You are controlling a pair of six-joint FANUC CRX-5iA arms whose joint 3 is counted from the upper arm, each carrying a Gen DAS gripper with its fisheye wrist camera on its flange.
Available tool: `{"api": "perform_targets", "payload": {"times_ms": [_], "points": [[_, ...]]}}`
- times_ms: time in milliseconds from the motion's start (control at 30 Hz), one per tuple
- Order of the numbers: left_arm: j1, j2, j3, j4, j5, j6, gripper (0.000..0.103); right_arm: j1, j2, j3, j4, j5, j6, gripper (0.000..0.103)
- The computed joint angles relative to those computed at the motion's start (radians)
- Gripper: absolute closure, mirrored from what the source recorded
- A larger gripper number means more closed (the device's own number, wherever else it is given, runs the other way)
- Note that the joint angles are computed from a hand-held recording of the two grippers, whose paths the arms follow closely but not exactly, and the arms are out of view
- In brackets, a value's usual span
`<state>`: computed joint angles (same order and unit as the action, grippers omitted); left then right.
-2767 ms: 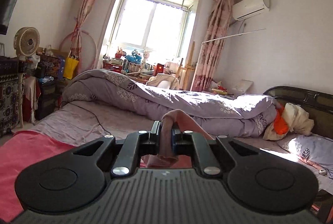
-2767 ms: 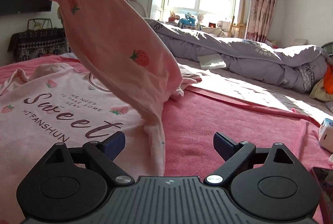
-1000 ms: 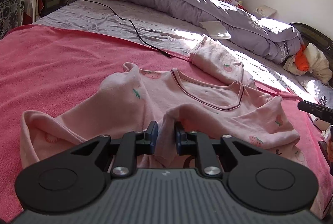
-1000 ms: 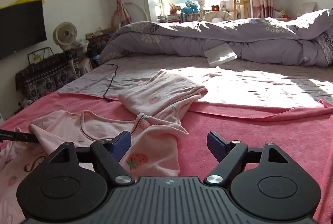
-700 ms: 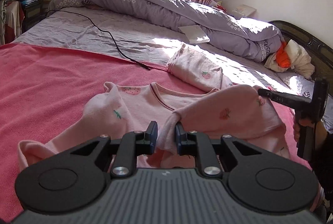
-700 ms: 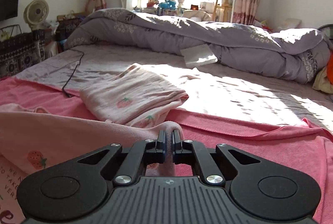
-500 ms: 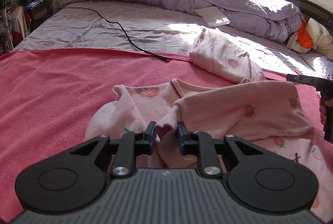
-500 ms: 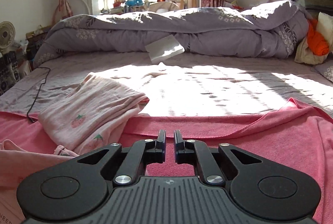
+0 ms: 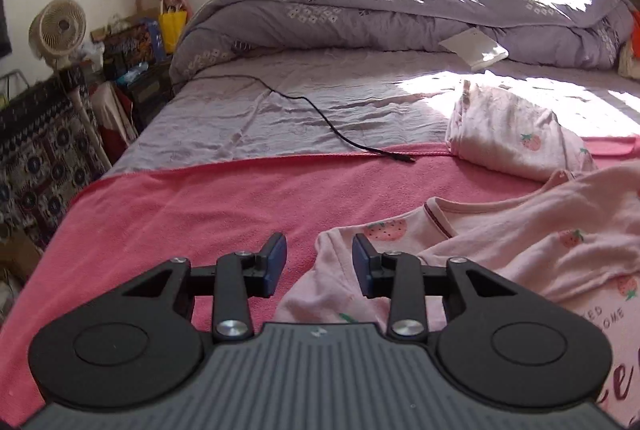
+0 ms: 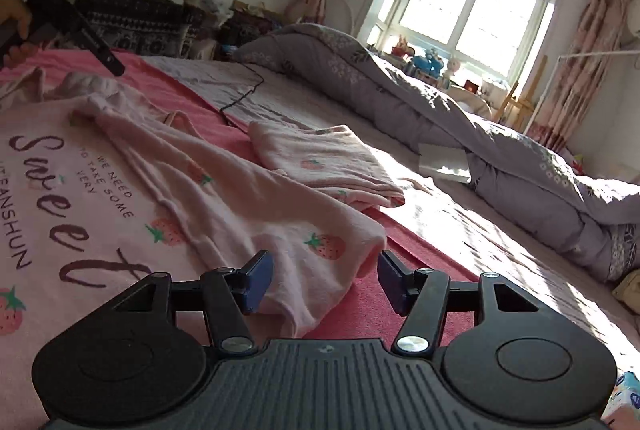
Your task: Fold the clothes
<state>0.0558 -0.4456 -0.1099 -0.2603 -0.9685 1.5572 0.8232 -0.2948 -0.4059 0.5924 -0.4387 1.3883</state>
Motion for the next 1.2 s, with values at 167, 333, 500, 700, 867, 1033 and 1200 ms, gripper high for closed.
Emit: {"api": "perform_targets", "payload": {"times_ms": [167, 333, 500, 700, 867, 1033, 1200], "points": [[-0.372, 0.020, 0.010, -0.359, -0.057, -0.157, 0.047, 0.036, 0.015, -0.069, 0.178, -0.022, -0.049, 0.043], [-0.423, 0.100, 0.028, -0.438, -0.111, -0.126, 0.051, 0.013, 0.037, -0.068, 0.243, -0.015, -0.171, 0.043], [-0.476, 0.127, 0.026, -0.566, -0.114, 0.007, 0.063, -0.021, 0.067, -0.048, 0.261, -0.041, -0.276, 0.058], [-0.467, 0.114, 0.031, -0.566, -0.131, 0.026, 0.095, -0.043, 0.014, -0.062, 0.246, -0.004, -0.334, 0.078], [-0.455, 0.073, 0.021, -0.541, -0.128, 0.002, 0.094, -0.021, -0.006, 0.014, 0.003, -0.077, -0.172, 0.085], [-0.436, 0.085, -0.003, -0.504, -0.141, -0.039, 0.094, -0.014, 0.041, 0.098, -0.181, -0.212, 0.015, 0.085], [-0.460, 0.075, -0.016, -0.534, -0.145, -0.008, 0.094, -0.016, 0.032, 0.069, -0.101, -0.191, -0.077, 0.063]]}}
